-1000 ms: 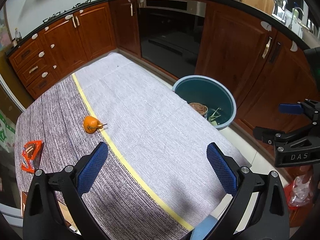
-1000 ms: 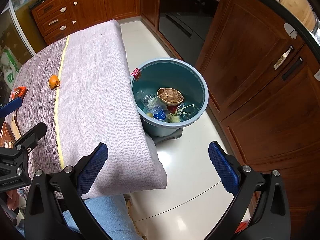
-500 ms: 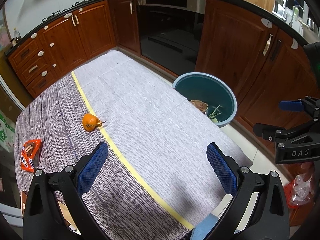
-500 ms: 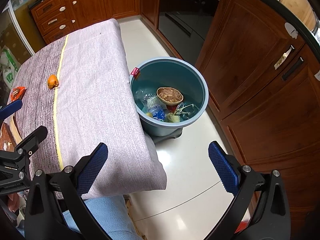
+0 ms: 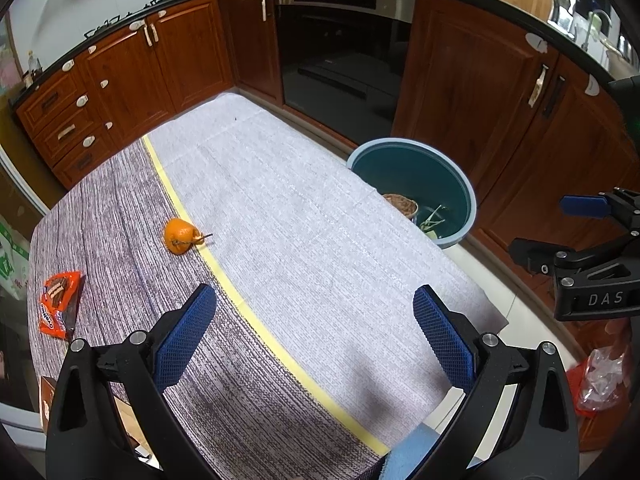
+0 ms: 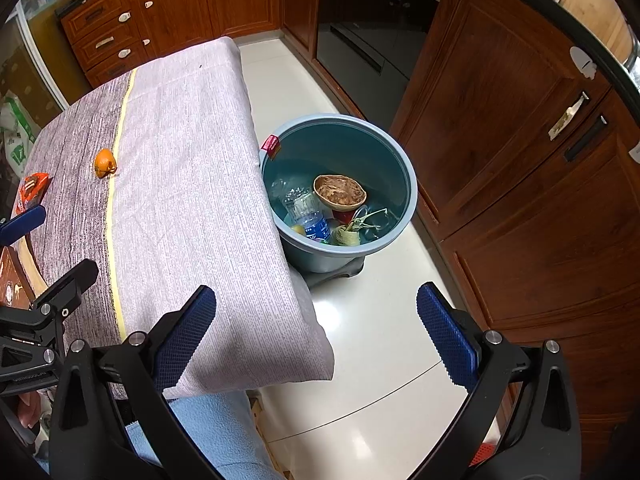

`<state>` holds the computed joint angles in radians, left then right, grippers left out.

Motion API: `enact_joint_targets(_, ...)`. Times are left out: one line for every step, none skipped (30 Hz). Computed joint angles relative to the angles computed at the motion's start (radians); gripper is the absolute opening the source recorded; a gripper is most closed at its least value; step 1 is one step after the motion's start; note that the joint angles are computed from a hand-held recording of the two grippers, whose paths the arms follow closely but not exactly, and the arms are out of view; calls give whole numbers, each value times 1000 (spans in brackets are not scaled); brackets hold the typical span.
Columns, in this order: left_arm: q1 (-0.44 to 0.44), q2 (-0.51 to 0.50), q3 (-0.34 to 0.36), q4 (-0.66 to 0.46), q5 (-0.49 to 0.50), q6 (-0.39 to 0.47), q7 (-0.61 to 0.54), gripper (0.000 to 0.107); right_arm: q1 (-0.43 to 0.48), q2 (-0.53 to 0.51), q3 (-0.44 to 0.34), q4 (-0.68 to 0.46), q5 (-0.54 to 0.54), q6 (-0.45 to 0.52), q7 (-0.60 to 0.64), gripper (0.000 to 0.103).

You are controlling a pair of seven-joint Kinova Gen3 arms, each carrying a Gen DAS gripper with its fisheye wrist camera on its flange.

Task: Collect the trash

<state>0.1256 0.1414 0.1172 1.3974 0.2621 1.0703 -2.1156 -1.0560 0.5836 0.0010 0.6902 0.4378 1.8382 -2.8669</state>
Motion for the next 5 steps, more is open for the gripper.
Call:
enact_joint_targets(0,1,0,0,-1,1,-1,99,0,2,0,-4,0,2,1,96)
enact_joint_targets(0,1,-1,0,-3,1,0,99,0,3,1,-4,0,3,1,96)
enact_joint_targets(1,2,-1,0,-4,1,1,99,1,6,2,-13,0,9,4,97)
enact_joint_targets(2,1,-1,1,-6,0,2,99,1,8,3,-16,0,11,5,97)
enact_joint_targets(2,1,0,2,-7,-1,3,99,1,9,4,-17,0,12,5,96)
